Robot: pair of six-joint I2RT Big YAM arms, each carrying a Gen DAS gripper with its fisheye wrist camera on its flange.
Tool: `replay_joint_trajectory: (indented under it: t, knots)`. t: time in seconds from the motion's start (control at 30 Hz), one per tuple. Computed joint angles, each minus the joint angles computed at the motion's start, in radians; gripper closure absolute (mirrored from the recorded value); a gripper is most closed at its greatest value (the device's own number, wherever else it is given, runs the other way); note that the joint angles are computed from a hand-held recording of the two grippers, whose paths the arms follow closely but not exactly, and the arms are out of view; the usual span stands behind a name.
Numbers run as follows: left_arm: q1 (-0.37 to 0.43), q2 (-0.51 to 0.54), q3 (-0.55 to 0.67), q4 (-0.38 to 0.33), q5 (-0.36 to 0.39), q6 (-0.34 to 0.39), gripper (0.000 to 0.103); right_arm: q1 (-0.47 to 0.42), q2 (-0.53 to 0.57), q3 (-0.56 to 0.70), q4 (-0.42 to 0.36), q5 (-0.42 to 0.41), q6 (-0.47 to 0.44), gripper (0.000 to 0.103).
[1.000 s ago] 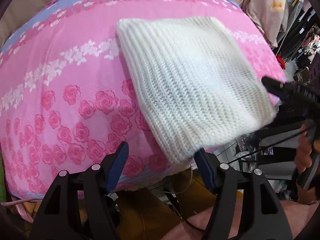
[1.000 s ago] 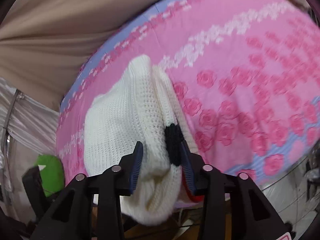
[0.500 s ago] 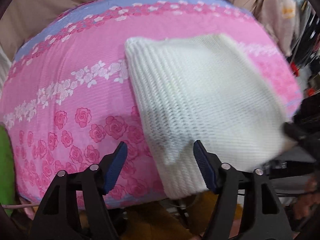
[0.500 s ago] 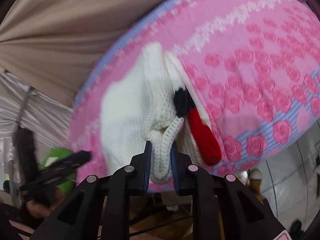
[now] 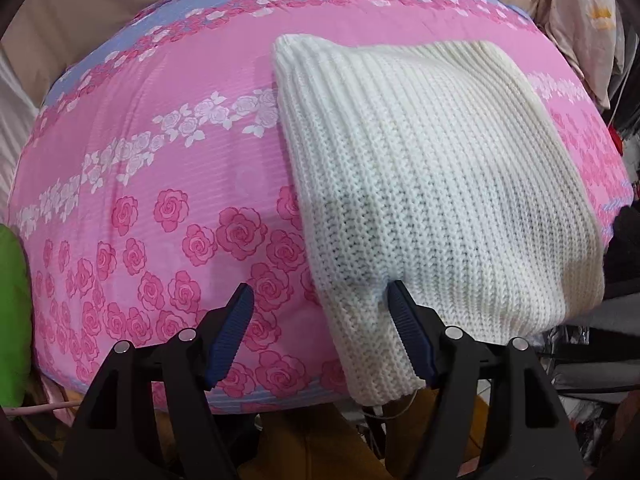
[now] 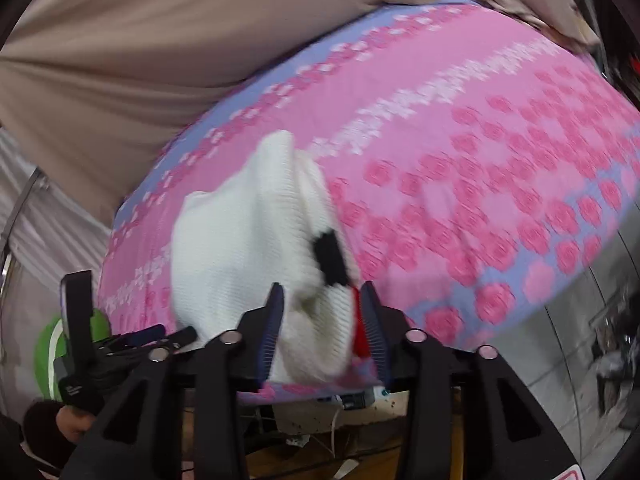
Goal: Fold small clothes
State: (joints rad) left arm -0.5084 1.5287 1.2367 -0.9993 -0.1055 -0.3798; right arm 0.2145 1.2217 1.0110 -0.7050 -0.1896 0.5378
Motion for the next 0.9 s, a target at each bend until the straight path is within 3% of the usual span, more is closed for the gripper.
replay_joint_trajectory:
  t: [0.2,0.23,0.27,0.47,0.53,0.63,0.73,0.77,0.87,0.9]
  knots:
    - [0.022,-0.049,-0.012,0.103,-0.009,-0.061,0.035,0.061,0.184,0.087,0.008,-0.004,-0.015,0.055]
    - [0.025,-0.040,-0.001,0.103,-0.010,-0.066,0.034,0.063,0.191,0.088,0.013,-0.011,-0.007,0.059]
    - [0.027,-0.028,0.012,0.093,-0.010,-0.068,0.034,0.068,0.190,0.091,0.024,-0.019,-0.007,0.082]
    - [0.013,-0.001,0.038,0.083,-0.025,-0.073,0.032,0.077,0.103,0.139,0.125,-0.088,-0.065,0.085]
    - [0.009,0.020,0.047,0.067,-0.025,-0.062,0.029,0.063,0.122,0.151,0.100,-0.065,-0.087,0.085]
    - [0.005,0.035,0.044,0.067,-0.006,-0.061,0.025,0.035,0.267,0.146,-0.035,0.008,-0.119,0.084]
    - [0.000,0.028,0.041,0.071,-0.031,-0.054,0.025,0.004,0.234,0.114,-0.003,-0.058,-0.049,0.082]
    - [0.000,0.028,0.041,0.069,-0.037,-0.059,0.025,0.014,0.203,0.116,-0.006,-0.020,-0.041,0.077]
    - [-0.001,0.023,0.039,0.070,-0.042,-0.061,0.025,0.062,0.120,0.122,-0.017,0.156,-0.079,0.076]
    - [-0.001,0.023,0.039,0.071,-0.043,-0.058,0.025,0.074,0.104,0.127,-0.020,0.167,-0.104,0.076]
